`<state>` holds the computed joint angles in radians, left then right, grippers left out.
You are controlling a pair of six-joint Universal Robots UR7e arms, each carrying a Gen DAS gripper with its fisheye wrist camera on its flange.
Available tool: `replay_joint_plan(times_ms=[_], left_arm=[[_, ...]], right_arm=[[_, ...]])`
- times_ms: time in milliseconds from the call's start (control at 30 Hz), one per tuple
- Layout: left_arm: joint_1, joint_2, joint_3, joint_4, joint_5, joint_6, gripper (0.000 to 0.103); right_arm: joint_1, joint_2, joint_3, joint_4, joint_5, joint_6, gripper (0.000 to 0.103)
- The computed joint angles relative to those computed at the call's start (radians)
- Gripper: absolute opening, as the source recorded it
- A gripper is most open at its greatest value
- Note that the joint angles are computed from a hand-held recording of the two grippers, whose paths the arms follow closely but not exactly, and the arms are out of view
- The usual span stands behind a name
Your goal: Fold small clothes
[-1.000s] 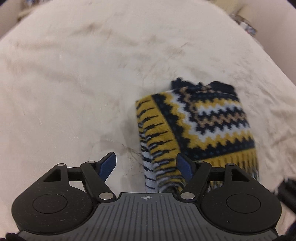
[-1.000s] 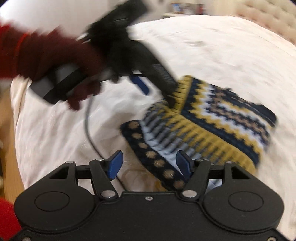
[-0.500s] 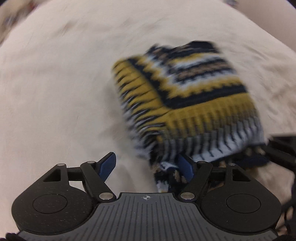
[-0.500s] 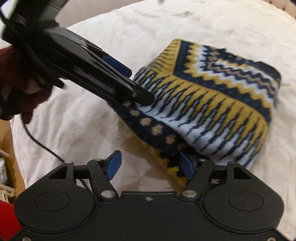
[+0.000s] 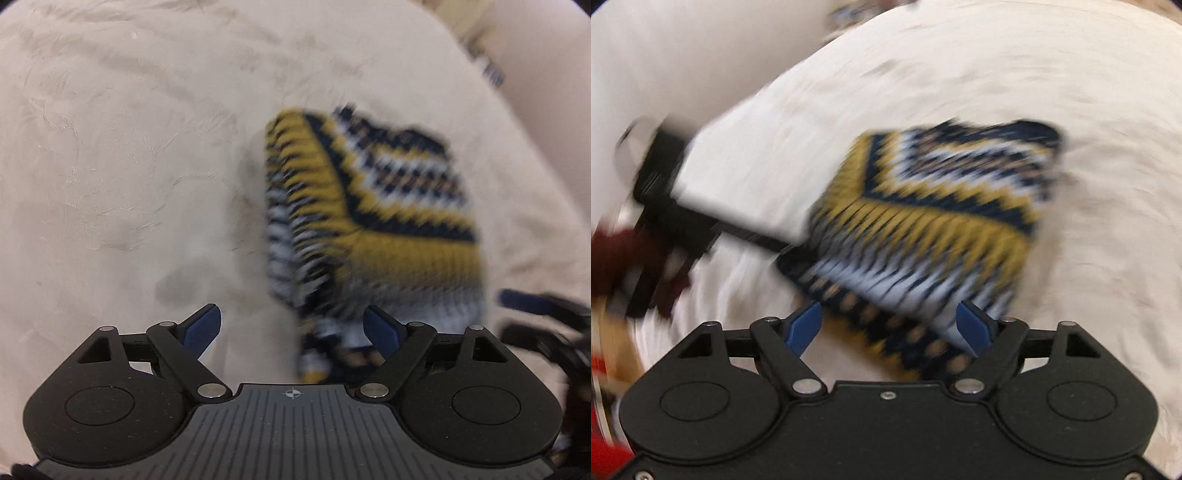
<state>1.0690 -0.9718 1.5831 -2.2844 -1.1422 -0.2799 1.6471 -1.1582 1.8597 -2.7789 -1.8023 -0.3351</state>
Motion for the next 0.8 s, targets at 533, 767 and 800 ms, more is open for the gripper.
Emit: replay_joint_plan(times_ms=[533, 767, 800], left_arm=[[0.057, 0.124, -0.130, 0.062, -0.141, -0.050, 0.095], [0.089, 0.196, -0.206, 0.049, -0.232, -0.038, 0.102], [0.091, 0.209, -0.222, 0.050, -0.239, -0.038, 0.102]], right_arm=[[-0.139, 0.170, -0.292, 0.121, 0.136, 0.277, 0.096], [-0.183, 0.211, -0.334, 0.180, 0.231, 0.334, 0.102], [-0.189, 0.215, -0.336, 0.176, 0.249, 0.335, 0.103]])
